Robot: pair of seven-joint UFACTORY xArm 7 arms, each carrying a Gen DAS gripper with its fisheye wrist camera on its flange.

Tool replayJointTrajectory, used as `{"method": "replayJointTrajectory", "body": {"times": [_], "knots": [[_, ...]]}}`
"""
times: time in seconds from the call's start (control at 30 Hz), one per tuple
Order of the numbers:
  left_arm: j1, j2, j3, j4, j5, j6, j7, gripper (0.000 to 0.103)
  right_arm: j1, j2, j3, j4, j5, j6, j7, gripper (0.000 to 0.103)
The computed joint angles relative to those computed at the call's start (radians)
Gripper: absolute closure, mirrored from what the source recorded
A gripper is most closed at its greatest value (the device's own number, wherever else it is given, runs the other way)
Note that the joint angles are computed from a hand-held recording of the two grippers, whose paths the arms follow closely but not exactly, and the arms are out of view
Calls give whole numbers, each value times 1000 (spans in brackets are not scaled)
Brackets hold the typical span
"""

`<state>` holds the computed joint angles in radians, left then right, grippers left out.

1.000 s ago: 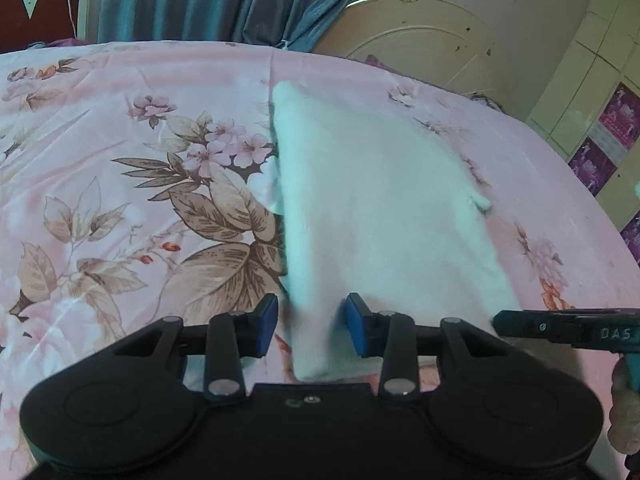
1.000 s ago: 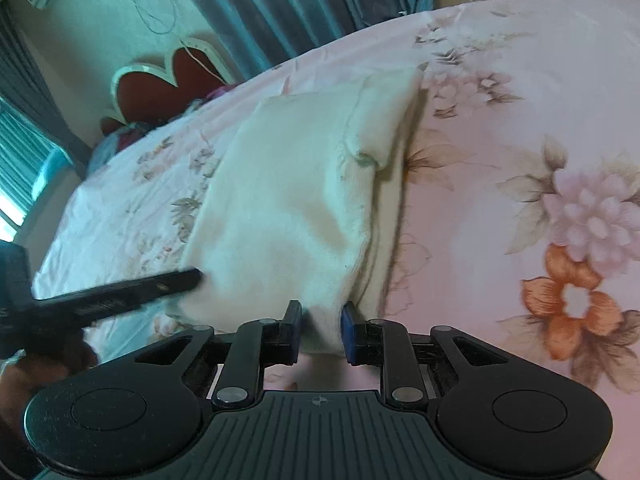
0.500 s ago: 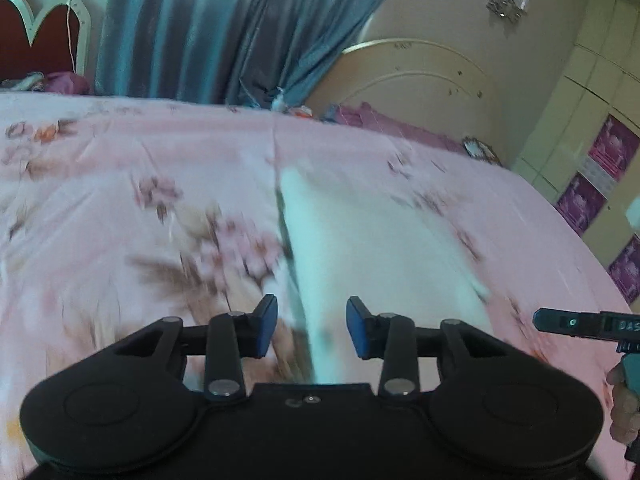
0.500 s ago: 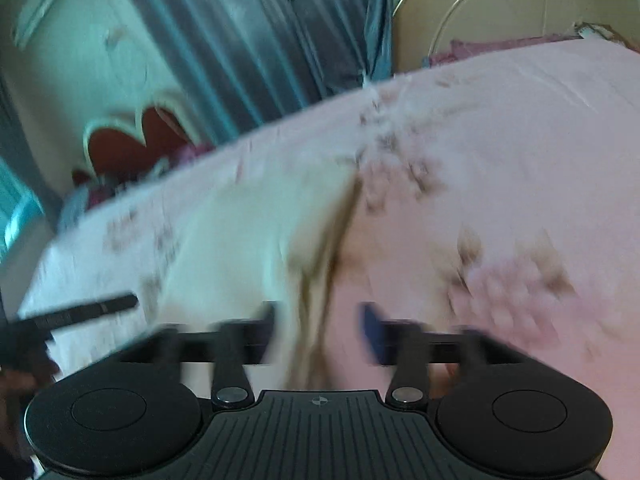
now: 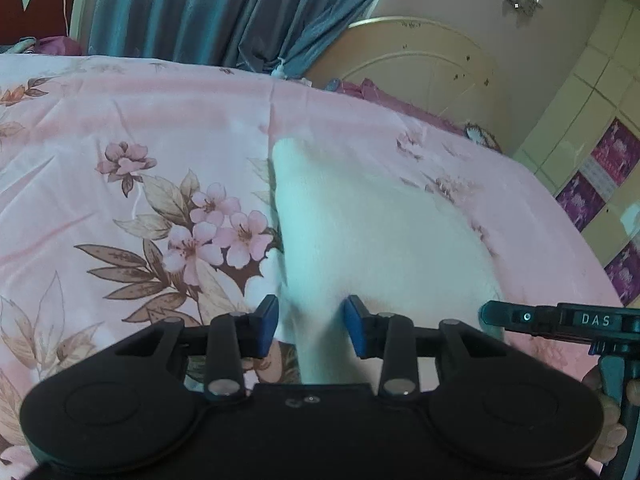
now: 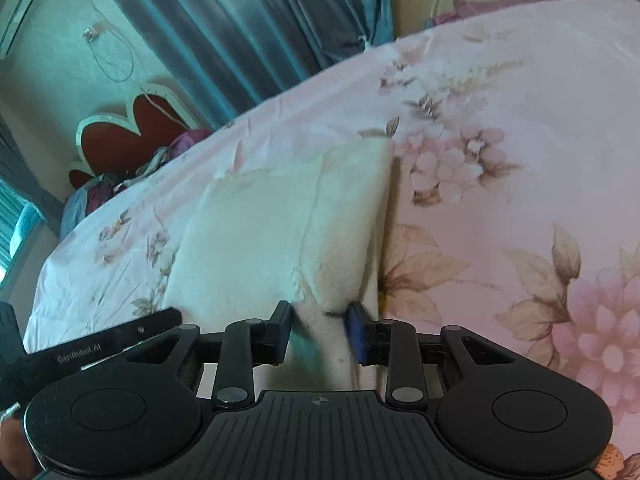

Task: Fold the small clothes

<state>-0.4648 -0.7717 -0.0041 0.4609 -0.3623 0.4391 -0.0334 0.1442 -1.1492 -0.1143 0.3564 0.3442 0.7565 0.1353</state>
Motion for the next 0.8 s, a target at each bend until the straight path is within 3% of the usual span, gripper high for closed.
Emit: {"method": "replayJointTrajectory", "body": {"times": [0.17,0.2,0.3,0.4,0.47,0.5,0.57,0.73,0.8], "knots": [[-7,33,9,16,-7,16,13,66,46,66,-22,6,36,-38,-28,72],[0,35,-1,19,-3,16,7,67,58,76,-24,10,31,-47,-55,86],[24,-11,-50,7,24,-44,-17,74,32,52,7,32,-18,-21,-82,90],[-26,-36,-41,21,51,-81,13,74,0,-2,-2,52,-58,48,-106,97],[-77,35,-11,79,65,6,66,70,-12,22,1,45,-73,83,-112,97],[-102,89,7,102,69,58,82,74,-20,34,7,32,-85,88,-122,98],[-100,94,-6,87,14,57,105,74,-26,24,-15,15,-71,90,-133,97],[-59,60,-69,77,32,88,96,73,-41,19,-22,31,-57,118,-143,97],[-52,13,-90,64,35,101,72,64,-65,-14,-15,40,-47,113,-119,76]]}}
